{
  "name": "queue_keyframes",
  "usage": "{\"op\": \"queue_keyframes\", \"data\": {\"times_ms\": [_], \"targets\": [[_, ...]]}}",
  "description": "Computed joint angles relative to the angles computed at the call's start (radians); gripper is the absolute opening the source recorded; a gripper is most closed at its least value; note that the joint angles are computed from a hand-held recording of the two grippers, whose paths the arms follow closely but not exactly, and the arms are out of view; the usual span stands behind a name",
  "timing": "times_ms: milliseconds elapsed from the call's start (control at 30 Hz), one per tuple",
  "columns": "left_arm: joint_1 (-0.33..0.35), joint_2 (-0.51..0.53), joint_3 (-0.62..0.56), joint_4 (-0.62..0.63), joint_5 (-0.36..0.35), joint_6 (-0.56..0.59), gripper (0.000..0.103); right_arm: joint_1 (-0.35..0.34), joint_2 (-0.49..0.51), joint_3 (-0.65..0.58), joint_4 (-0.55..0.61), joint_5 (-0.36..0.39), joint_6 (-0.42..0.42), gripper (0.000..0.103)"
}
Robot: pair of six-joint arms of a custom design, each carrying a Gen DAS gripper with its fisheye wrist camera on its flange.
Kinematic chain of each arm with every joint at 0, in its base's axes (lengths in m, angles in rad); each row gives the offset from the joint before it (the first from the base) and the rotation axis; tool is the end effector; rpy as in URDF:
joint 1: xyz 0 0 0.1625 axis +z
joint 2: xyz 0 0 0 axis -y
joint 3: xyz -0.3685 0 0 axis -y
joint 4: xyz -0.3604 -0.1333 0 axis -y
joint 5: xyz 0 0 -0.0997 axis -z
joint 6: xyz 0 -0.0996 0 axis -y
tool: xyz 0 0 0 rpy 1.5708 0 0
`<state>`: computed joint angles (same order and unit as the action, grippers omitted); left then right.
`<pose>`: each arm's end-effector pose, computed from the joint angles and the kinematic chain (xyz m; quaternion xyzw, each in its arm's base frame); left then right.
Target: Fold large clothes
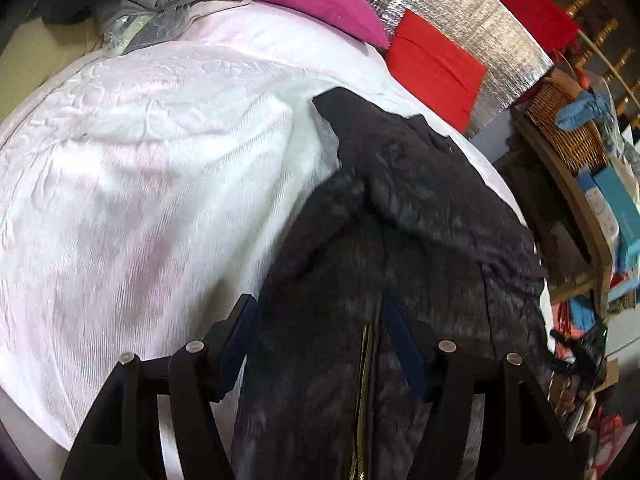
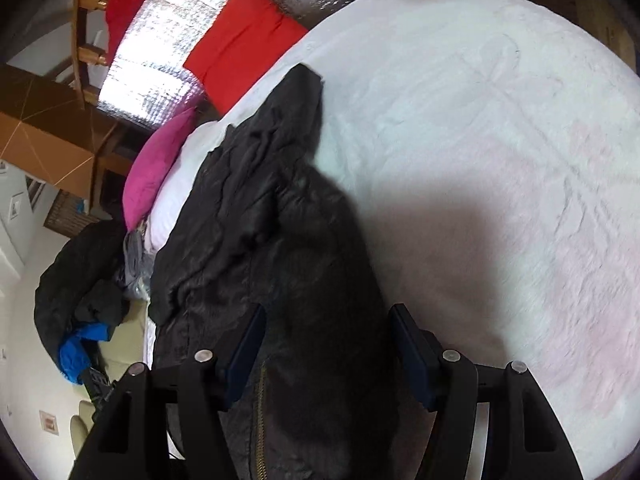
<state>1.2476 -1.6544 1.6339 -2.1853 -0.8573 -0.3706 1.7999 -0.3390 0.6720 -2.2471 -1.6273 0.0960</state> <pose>0.0439 -0.4940 0.5356 -0.1301 0.8874 -0.3879 0.2126 0.3095 -0.7652 0.1072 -0.0607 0.9831 -0.1730 0.0002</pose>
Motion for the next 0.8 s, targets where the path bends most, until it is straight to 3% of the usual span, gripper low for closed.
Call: {"op": "queue_keyframes", "data": {"times_ms": [67,167,300,467,533,633,800], "targets": [[-0.011,-0.025,0.040,-0.003,-0.004,0.008,0.050,0.014,-0.009,0.037,-0.041,-0.013,-0.012,0.067],[-0.025,-0.053,0.087,-0.014,0.009,0.026,0.041,0.028,-0.016,0.068,-0.072,-0.029,-0.018,0.067],[-0.024,-0.087,0.122,-0.025,-0.010,0.032,0.039,0.024,-0.051,0.141,-0.121,-0.020,0.007,0.067],[-0.032,-0.148,0.173,-0.006,-0.017,-0.005,0.049,0.021,-0.104,0.244,-0.152,-0.006,0.009,0.067],[-0.047,-0.176,0.204,0.003,0.002,-0.023,0.055,0.025,-0.131,0.300,-0.174,-0.012,0.001,0.068],[-0.072,-0.218,0.246,0.028,0.027,-0.062,0.057,0.025,-0.166,0.368,-0.194,0.002,0.004,0.068],[-0.152,-0.308,0.332,0.125,0.106,-0.155,0.062,0.049,-0.230,0.491,-0.238,-0.049,-0.021,0.068]]}}
